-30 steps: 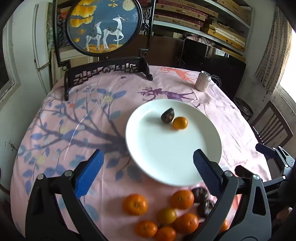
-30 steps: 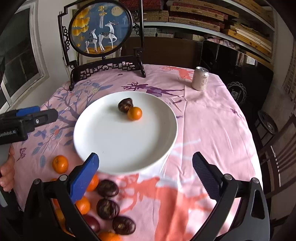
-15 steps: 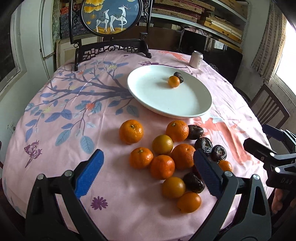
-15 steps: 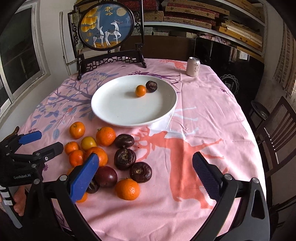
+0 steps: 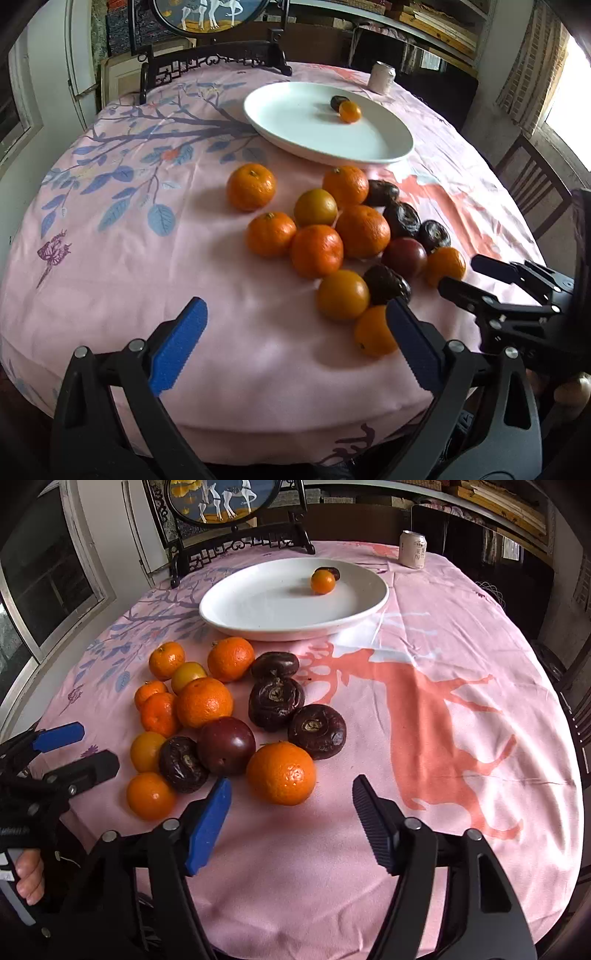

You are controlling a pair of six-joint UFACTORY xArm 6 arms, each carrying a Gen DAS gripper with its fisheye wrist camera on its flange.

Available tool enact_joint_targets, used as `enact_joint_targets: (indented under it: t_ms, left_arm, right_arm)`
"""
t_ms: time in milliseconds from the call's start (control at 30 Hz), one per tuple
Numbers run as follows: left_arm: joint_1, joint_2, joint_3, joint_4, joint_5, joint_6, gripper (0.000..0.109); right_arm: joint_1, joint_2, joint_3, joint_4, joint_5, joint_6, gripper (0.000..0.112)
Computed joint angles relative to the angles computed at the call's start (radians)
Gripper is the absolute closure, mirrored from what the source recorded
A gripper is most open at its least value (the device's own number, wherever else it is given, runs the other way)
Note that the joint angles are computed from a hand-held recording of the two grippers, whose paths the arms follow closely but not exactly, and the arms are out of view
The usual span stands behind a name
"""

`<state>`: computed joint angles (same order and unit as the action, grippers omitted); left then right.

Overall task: Organize fruits
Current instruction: 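Lift both open tools away from the plate back toward the fruit, then grasp a large orange with the right tool while the left tool grasps another orange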

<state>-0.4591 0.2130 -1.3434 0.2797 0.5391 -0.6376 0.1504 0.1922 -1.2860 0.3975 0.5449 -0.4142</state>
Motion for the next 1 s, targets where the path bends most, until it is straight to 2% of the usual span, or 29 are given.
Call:
enact_joint_targets:
  t_ms: [67, 167, 333, 400, 433, 500, 567, 667, 867, 1000]
  left_arm:
    - [-0.015, 0.007, -0.004, -0.029, 0.018, 0.036, 0.01]
    - [-0.036, 0.022, -0.023, -0.045, 0.061, 0.06, 0.01]
    - [-0.056, 0.04, -0.036, -0.092, 0.066, 0.093, 0.011]
    - [-0.063, 0.051, -0.044, -0.109, 0.063, 0.097, 0.02]
    - [-0.067, 0.064, -0.059, -0.108, 0.076, 0.092, 0.037]
    - [-0.073, 0.08, -0.08, -0.072, 0.079, 0.059, 0.046]
    - [-0.076, 0.091, -0.093, -0.101, 0.072, 0.076, 0.07]
    - [-0.084, 0.101, -0.108, -0.069, 0.076, 0.05, 0.072]
    - [-0.078, 0.049, -0.075, -0.002, 0.024, 0.01, 0.072]
    - [-0.049, 0.067, -0.133, -0.043, 0.036, 0.048, 0.072]
  right_arm:
    - [-0.003, 0.025, -0.024, 0.079, 0.024, -0.056, 0.071]
    - [0.002, -0.002, 0.012, 0.083, -0.018, -0.059, 0.072]
    - [-0.013, -0.073, 0.094, 0.025, -0.08, -0.006, 0.072]
    - [-0.026, -0.084, 0.108, 0.04, -0.082, -0.014, 0.071]
    - [-0.032, -0.09, 0.116, 0.051, -0.085, -0.022, 0.071]
    - [-0.041, -0.1, 0.128, 0.069, -0.091, -0.038, 0.071]
    - [-0.048, -0.108, 0.136, 0.089, -0.093, -0.053, 0.071]
    - [-0.054, -0.114, 0.142, 0.116, -0.094, -0.075, 0.071]
    - [-0.055, -0.112, 0.127, 0.194, -0.068, -0.137, 0.071]
    - [-0.05, -0.076, 0.069, 0.206, -0.031, -0.145, 0.071]
